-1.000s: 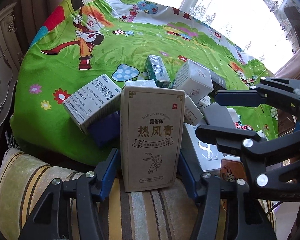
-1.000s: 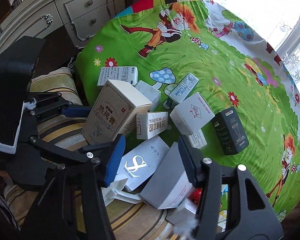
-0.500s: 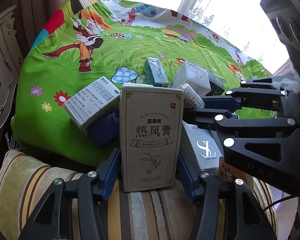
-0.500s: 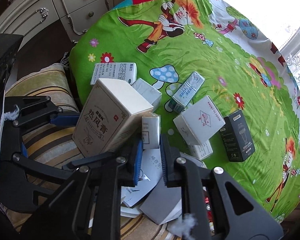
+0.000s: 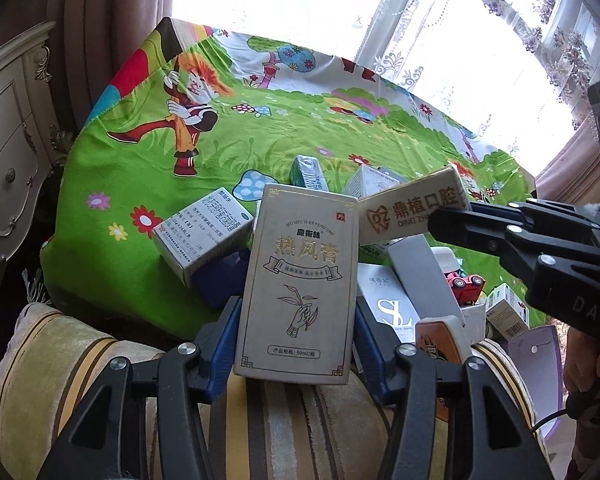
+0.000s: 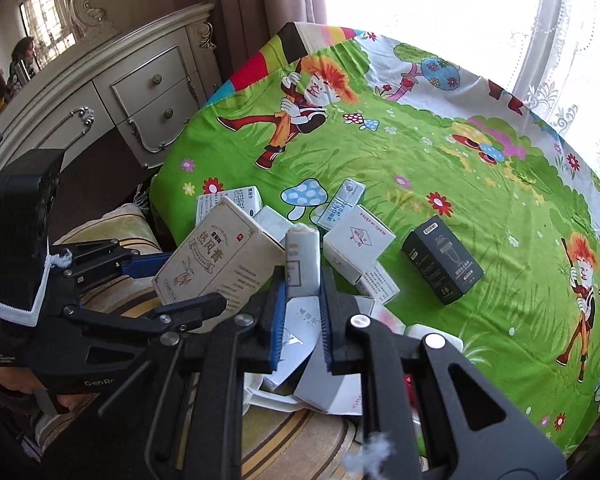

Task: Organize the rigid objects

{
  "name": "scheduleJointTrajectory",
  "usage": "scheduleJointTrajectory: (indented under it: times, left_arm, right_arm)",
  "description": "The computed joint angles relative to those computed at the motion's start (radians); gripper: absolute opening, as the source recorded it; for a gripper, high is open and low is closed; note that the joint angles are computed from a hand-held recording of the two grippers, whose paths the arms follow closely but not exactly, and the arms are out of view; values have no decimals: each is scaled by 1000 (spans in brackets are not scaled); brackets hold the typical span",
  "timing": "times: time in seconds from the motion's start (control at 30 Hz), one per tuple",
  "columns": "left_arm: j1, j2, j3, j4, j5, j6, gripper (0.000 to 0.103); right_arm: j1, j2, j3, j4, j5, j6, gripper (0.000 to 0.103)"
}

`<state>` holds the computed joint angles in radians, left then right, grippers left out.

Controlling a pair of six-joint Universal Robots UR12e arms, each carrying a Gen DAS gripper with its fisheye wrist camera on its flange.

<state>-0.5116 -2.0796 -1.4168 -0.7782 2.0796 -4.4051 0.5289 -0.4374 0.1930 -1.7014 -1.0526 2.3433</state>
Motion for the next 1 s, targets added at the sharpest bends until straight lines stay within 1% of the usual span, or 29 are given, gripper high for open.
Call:
scheduleJointTrajectory:
  times: [0.1, 0.2, 0.3, 0.43, 0.63, 0.7, 0.77, 0.9, 1.0]
  left_arm:
    - [-10, 1, 2, 3, 38, -7, 54]
    - [-23, -1, 9, -1, 94, -9, 54]
    - [-39, -5, 22, 4, 156, 5, 54]
    - [-56, -17, 42, 33, 203, 49, 54]
    - [-83, -41, 84, 81, 240, 131, 54]
    - [-90, -53, 103, 104, 239, 178, 54]
    - [-94, -66, 122, 130, 217, 222, 54]
    - [-100, -99, 167, 190, 138, 316, 54]
    - [-100, -122, 201, 224, 55, 368, 54]
  right_arm:
    - [-14, -59, 119, -83, 39, 47, 19]
    - [-29, -129, 260, -202, 72, 97, 19]
    - [-46, -192, 384, -319, 97, 157, 19]
    - [-70, -257, 511, -440, 108, 230, 19]
    - [-105, -328, 649, -555, 110, 309, 19]
    - [-119, -350, 688, -585, 109, 334, 19]
    - [-131, -373, 729, -620, 92, 355, 19]
    - [-154, -414, 804, -679, 44, 396, 19]
    - [-170, -443, 862, -721, -6, 435, 19]
